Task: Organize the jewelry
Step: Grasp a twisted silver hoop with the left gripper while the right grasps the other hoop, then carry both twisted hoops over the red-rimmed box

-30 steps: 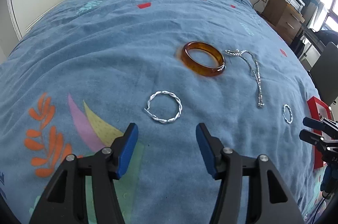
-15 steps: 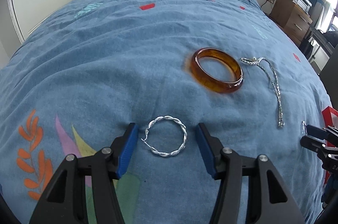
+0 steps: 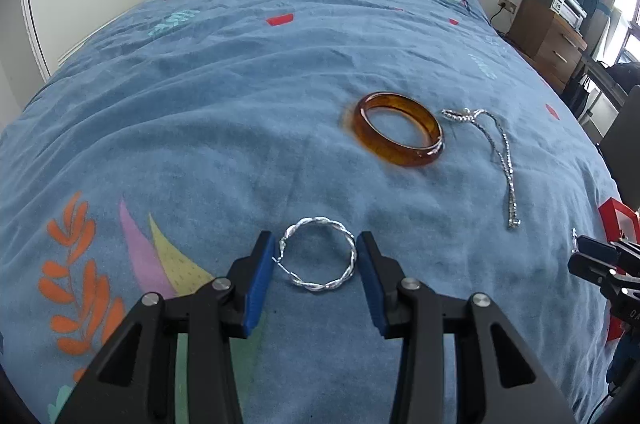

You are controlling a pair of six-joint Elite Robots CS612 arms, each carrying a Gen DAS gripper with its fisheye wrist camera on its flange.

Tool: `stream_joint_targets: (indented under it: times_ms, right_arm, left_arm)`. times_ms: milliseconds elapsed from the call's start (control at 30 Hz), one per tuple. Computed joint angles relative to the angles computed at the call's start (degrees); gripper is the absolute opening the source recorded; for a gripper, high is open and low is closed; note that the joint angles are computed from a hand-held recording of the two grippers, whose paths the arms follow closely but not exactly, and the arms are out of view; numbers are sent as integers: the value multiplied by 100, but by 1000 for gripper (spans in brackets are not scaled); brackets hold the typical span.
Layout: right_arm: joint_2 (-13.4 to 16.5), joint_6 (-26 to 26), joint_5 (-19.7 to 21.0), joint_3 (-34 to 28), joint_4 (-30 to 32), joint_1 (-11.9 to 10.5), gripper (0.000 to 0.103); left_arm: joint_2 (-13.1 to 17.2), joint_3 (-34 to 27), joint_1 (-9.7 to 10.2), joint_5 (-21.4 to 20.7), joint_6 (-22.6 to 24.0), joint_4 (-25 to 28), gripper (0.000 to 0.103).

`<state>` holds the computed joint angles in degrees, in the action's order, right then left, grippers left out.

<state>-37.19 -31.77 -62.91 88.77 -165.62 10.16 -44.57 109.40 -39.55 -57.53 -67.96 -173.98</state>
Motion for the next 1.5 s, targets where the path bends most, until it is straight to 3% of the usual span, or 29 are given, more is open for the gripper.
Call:
stream_joint_targets:
  times_ms: [333, 600, 800, 1000, 1267, 1500]
  right_arm:
    - [-428, 13, 281, 592, -466, -230, 39]
    - [-776, 120, 264, 1075, -900, -688, 39]
    - [-927, 53, -1, 1284, -1045, -1120, 39]
    - [-845, -36, -338, 1215, -934, -1424, 39]
    - [-500, -203, -570, 789, -484, -1552, 39]
    - [-310, -653, -707, 434, -22, -1514, 39]
  left_arm:
    - [-243, 9, -335, 147, 111, 76, 40]
    - [-130, -554, -602, 85, 672, -200, 40]
    - [227, -1379, -744, -279, 1336, -411, 40]
    - [762, -2447, -807, -844, 1947, -238, 40]
    - [1475, -3830, -819, -1363, 2603, 641, 40]
    - [1860, -4526, -764, -1532, 2735, 1539, 40]
